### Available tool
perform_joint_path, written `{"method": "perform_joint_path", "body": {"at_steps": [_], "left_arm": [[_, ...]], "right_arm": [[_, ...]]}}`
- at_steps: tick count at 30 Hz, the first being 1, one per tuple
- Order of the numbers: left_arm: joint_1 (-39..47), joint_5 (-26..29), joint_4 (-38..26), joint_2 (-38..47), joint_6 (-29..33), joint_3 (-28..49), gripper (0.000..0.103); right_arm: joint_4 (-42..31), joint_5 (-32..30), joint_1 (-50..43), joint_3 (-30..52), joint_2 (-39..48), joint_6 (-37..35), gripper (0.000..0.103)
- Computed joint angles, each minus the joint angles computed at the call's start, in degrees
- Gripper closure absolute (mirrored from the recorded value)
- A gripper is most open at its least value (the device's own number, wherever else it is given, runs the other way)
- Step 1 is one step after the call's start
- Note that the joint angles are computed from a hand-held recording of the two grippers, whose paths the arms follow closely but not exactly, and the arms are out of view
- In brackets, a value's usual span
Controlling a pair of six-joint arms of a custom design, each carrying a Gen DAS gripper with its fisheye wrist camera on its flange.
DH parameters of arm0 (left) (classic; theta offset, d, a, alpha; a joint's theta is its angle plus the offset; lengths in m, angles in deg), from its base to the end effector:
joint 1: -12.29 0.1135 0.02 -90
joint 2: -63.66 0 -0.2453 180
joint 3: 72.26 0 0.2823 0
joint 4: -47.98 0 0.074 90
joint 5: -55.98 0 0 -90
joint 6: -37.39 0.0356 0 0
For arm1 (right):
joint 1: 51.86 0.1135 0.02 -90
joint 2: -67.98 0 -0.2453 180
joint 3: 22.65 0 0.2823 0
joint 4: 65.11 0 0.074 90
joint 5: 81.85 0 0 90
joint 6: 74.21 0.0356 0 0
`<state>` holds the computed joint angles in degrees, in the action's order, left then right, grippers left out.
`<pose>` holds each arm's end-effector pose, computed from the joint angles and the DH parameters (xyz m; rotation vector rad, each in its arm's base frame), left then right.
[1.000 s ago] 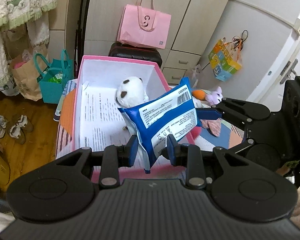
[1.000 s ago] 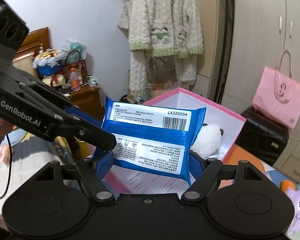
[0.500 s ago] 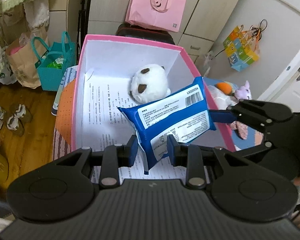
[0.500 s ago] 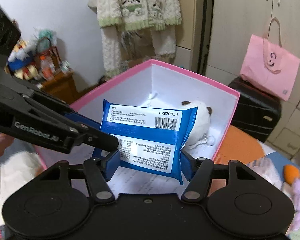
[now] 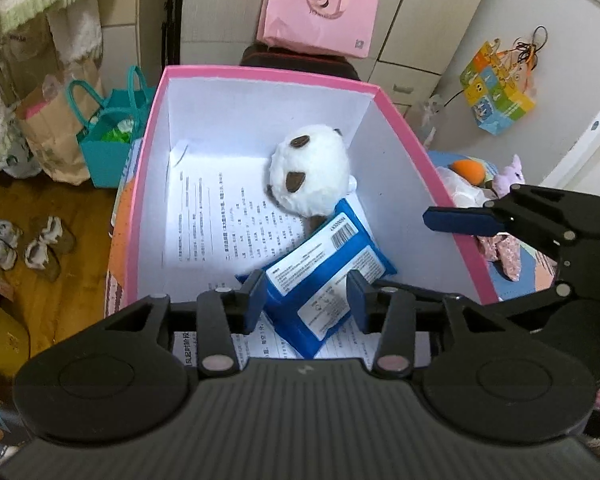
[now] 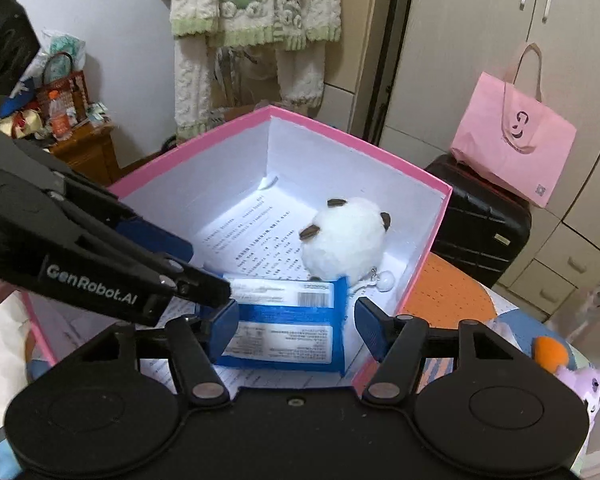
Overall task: Organize soft objects
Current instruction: 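Lower the blue pack into the pink box and open both tools, then withdraw both tools from the box toward the items on the bed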
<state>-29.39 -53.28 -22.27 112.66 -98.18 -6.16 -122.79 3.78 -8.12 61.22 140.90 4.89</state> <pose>0.1523 -0.1199 0.2955 -0.2207 2.4343 -0.2612 0.2150 0.2095 0.3219 -1.1403 2.1277 0.3590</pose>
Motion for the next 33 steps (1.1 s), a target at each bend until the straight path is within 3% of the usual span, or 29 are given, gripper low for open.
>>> {"method": "perform_joint_path", "body": {"at_steps": [9, 14, 21, 27, 33], "left_arm": [[-15.42, -12.63, -7.94, 0.14, -6.24, 5.83, 0.048], [-26.57, -20.31, -14.63, 4.07, -13.74, 11.2, 0.044], [-38.97, -26.76, -24.28, 11.82, -24.03, 19.19, 0.041], [-45.21, -29.39, -28.26, 18.16, -29.45, 24.68, 0.04], [-46.33, -28.5, -22.86, 21.91, -24.56, 27.4, 0.04]], "right_arm": [[-3.43, -10.12, -5.52, -4.51, -11.05, -0.58, 0.034], [-6.24, -14.3, -8.95, -6.45, -17.48, -1.95, 0.034], [-12.61, -19.97, -16.0, -8.05, -26.61, -5.33, 0.033], [-19.39, -27.76, -29.15, -8.62, -32.69, -12.61, 0.033], [-30.31, -38.9, -49.43, -7.14, -33.47, -28.18, 0.032]]}}
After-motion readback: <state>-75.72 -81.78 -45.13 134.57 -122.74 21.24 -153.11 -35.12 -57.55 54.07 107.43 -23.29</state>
